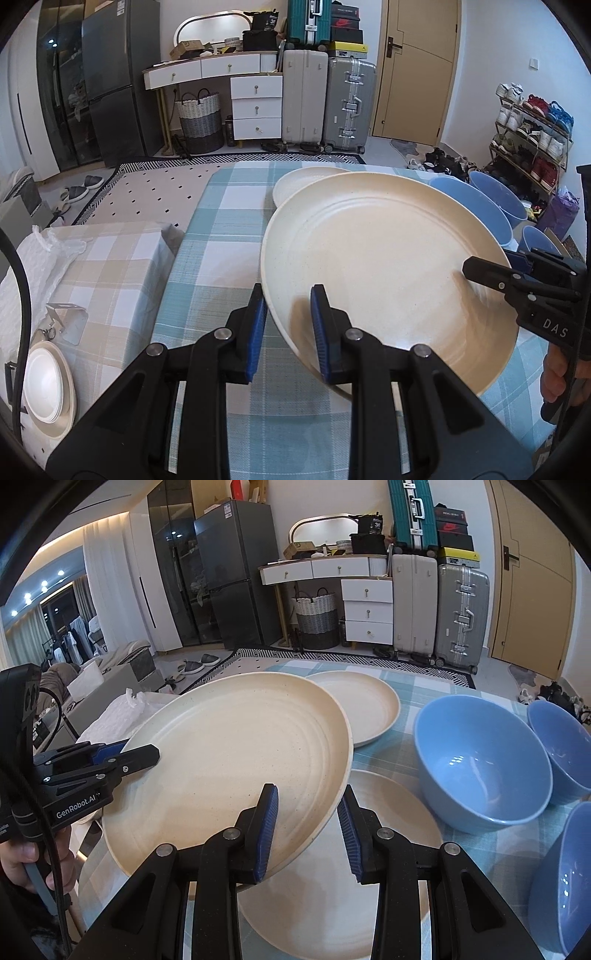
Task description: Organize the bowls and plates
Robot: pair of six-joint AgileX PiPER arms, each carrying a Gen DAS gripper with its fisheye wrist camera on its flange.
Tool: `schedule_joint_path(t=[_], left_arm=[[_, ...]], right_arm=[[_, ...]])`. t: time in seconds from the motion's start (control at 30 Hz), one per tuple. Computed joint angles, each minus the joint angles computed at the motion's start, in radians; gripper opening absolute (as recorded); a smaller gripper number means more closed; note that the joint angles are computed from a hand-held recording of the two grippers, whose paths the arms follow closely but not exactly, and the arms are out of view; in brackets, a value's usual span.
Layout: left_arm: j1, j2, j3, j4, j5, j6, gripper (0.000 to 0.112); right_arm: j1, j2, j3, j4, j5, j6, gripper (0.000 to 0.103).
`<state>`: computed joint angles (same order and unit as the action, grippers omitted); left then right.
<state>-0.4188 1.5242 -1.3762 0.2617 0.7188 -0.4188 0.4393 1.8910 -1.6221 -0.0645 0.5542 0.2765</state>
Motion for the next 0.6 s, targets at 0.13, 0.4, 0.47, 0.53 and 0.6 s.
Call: schedule_joint_path(t=[0.13, 0.4, 0.47, 0.53, 0.6], left_arm=[[-0.064, 0.006, -0.011, 0.060, 0.019, -0.064, 0.020], [-0.127, 0.027, -0.012, 0.082, 0.023, -0.110, 0.020], [-0.138, 0.032, -0.007, 0.086, 0.020, -0.119, 0.021], [-0.134, 0.039, -0.002, 0.079, 0.007, -0.109, 0.021], [-0.147, 0.046, 0.000, 0.090, 0.003, -0.123, 0.021]], right_arm=[[-0.006, -0.039, 0.051, -0.021, -0.009, 0.025, 0.034], [-0.029, -0.111, 0.153, -0.030, -0.038, 0.040, 0.034], [-0.031, -0.119, 0.170, -0.039, -0.041, 0.050, 0.034], [-0.036, -0.118, 0.175, -0.036, -0.042, 0.048, 0.034], [-0.039, -0.122, 0.186, -0.036, -0.046, 0.051, 0.034]])
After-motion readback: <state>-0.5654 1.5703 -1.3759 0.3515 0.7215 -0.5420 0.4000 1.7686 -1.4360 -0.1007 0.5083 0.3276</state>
